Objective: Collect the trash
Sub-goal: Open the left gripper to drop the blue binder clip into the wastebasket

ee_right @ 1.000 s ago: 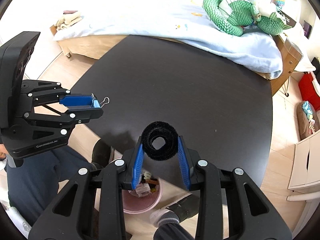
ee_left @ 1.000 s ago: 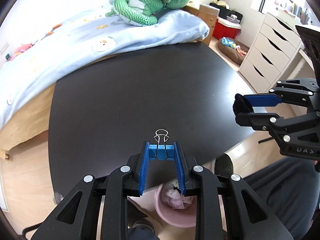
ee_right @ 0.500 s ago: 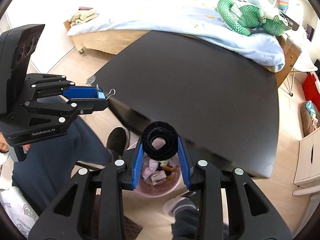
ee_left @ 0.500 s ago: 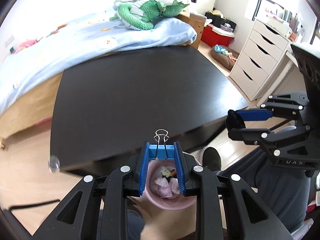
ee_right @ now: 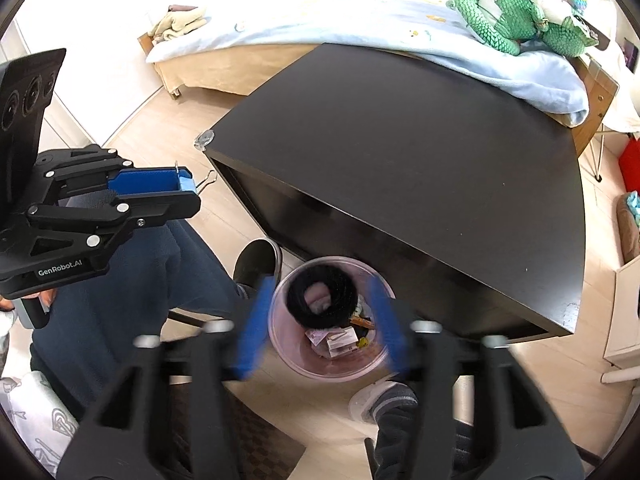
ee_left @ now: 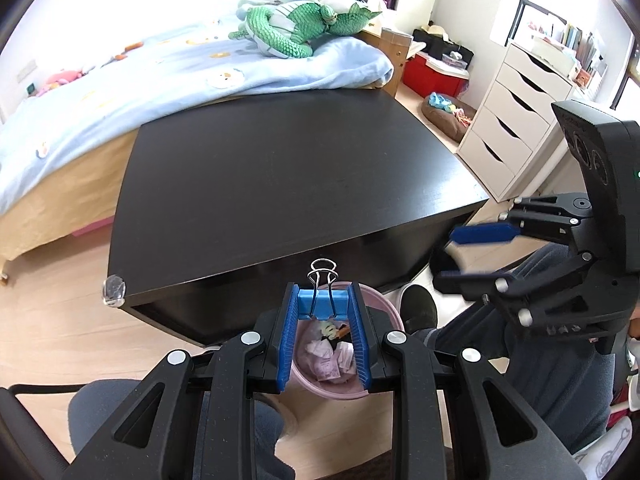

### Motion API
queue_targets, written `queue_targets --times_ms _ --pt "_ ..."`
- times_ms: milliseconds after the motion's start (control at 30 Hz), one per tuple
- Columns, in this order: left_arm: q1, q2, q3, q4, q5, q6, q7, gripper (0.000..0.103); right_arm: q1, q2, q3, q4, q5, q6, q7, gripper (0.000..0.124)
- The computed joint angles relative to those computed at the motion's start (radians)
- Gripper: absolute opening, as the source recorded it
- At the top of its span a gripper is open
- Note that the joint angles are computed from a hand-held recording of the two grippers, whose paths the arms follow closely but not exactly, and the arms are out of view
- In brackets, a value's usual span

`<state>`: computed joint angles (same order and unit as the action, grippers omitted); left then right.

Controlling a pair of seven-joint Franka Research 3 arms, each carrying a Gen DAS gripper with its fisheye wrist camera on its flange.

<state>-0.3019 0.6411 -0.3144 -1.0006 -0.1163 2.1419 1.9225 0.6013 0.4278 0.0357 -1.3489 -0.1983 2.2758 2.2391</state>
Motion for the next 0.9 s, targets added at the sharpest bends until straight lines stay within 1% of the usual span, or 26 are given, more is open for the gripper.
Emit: queue_targets --times_ms 33,67,100,133,300,500,567,900 --pt "0.000 0.001 -0.001 0.001 0.000 0.000 0.002 0.025 0.003 -0.002 -0.004 -0.002 -0.007 0.002 0.007 0.077" --pt "-0.001 0.005 -0.001 0.008 0.000 -0.003 0.003 0.025 0.005 -0.006 -0.007 -0.007 -0.014 0.003 0.016 0.079" --pt "0.000 0.003 -0.002 0.002 -0.001 -0.002 0.005 0.025 0.005 -0.008 -0.010 -0.009 -0.018 0.002 0.027 0.086" --pt "0.003 -0.004 -0.004 -0.010 -0.003 0.002 0.009 0.025 0.006 -0.014 -0.013 -0.018 -0.023 0.007 0.042 0.090" --pt "0.001 -0.001 -0.007 -0.008 -0.008 -0.004 0.015 0.025 0.013 -0.043 -0.023 -0.054 -0.074 0.015 0.102 0.098" --pt "-0.005 -0.008 -0.014 -0.016 -0.015 -0.013 0.029 0.025 0.009 -0.093 -0.020 -0.111 -0.130 0.027 0.184 0.100" --pt "-0.007 -0.011 -0.016 -0.019 -0.018 -0.014 0.032 0.025 0.000 -0.109 -0.011 -0.131 -0.127 0.037 0.197 0.100" --pt "-0.028 0.007 -0.017 0.019 -0.018 -0.036 0.040 0.025 -0.015 -0.169 0.006 -0.189 -0.197 0.038 0.265 0.100"
